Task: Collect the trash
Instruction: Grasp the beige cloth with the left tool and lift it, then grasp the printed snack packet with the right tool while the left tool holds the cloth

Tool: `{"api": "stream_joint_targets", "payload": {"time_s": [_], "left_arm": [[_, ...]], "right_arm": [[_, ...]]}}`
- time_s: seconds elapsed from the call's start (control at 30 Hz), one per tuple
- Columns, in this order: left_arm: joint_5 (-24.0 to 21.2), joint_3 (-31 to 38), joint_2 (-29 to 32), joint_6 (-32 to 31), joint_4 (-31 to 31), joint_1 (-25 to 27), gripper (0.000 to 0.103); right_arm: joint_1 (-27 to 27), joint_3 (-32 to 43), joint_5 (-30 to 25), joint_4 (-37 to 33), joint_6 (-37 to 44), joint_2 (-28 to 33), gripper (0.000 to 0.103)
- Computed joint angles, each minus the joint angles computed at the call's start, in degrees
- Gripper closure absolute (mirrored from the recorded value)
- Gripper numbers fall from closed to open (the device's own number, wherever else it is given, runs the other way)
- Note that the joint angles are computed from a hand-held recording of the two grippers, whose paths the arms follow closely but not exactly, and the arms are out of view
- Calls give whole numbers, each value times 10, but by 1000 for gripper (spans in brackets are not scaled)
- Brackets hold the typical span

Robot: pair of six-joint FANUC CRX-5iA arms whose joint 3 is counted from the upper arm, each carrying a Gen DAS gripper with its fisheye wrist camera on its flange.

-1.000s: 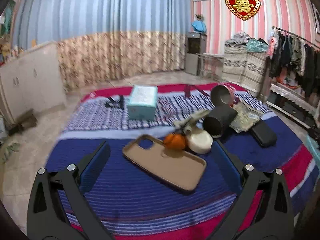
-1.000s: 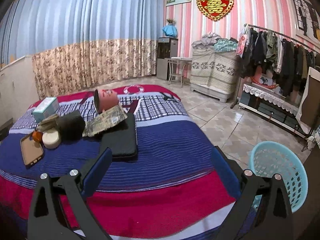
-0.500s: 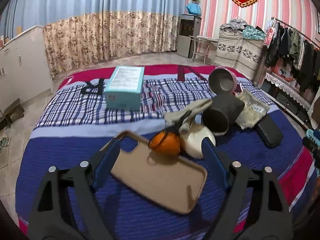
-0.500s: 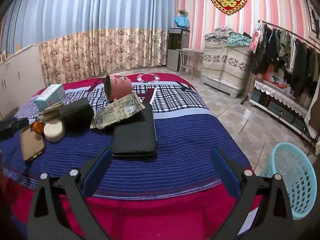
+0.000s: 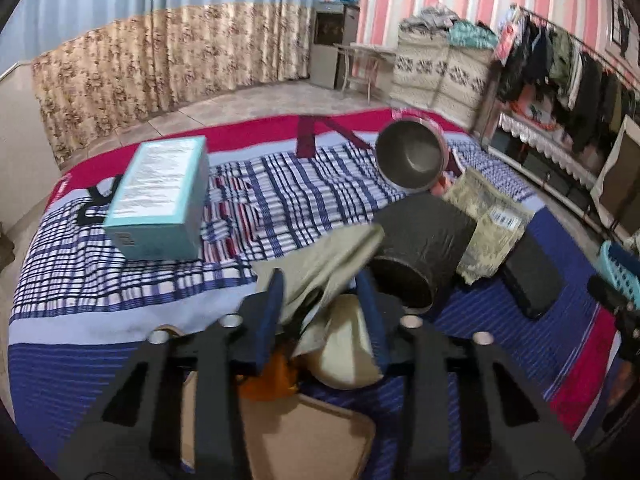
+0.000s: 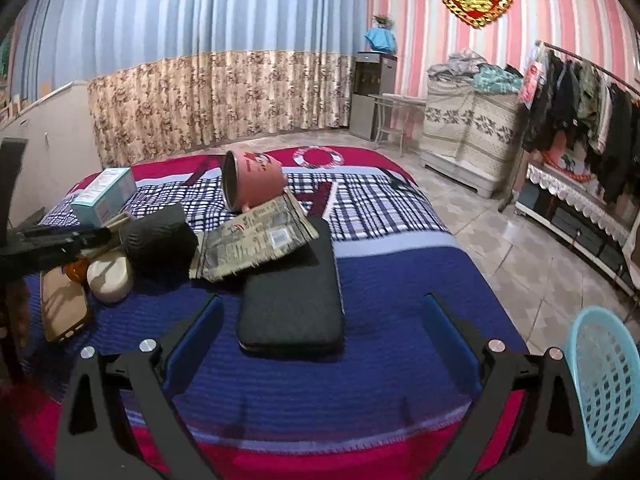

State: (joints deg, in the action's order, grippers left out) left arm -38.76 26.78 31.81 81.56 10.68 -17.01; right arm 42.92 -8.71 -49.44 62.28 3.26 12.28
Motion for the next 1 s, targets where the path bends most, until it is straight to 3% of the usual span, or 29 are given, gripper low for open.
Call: {"api": "stream_joint_targets", "payload": {"time_s": [0.1, 0.33, 0.5, 0.57, 0.6, 0.67, 0.73, 0.8, 0.93, 1.0], "left_arm": [[17, -15, -7, -6, 12, 3, 89], [116, -102, -84, 13, 14, 25, 91], [108, -104, -108, 74, -56, 37, 91], [101, -104, -111, 92, -73, 35, 91], [99, -107, -112, 91, -70, 36, 91], [98, -113, -115, 81, -56, 38, 91], [100, -119, -117, 77, -51, 36, 91], [102, -123, -121, 75, -48, 33, 91], [108, -130, -128, 64, -38, 25, 91], [109, -130, -129, 61, -38, 21, 91]], "right_arm": [[-10, 24, 16, -17, 33, 17, 6], [-39, 96, 37, -71, 103, 69, 6], [-58, 166, 26, -127, 161, 119, 9], [-62, 196, 19, -161, 195, 137, 25], [-62, 210, 15, -180, 213, 144, 38], [-63, 217, 20, -190, 225, 149, 43], [-59, 211, 17, -172, 218, 148, 56], [-56, 203, 15, -163, 214, 144, 81], [-60, 161, 38, -161, 183, 111, 98], [-65, 126, 57, -145, 146, 87, 98]]}}
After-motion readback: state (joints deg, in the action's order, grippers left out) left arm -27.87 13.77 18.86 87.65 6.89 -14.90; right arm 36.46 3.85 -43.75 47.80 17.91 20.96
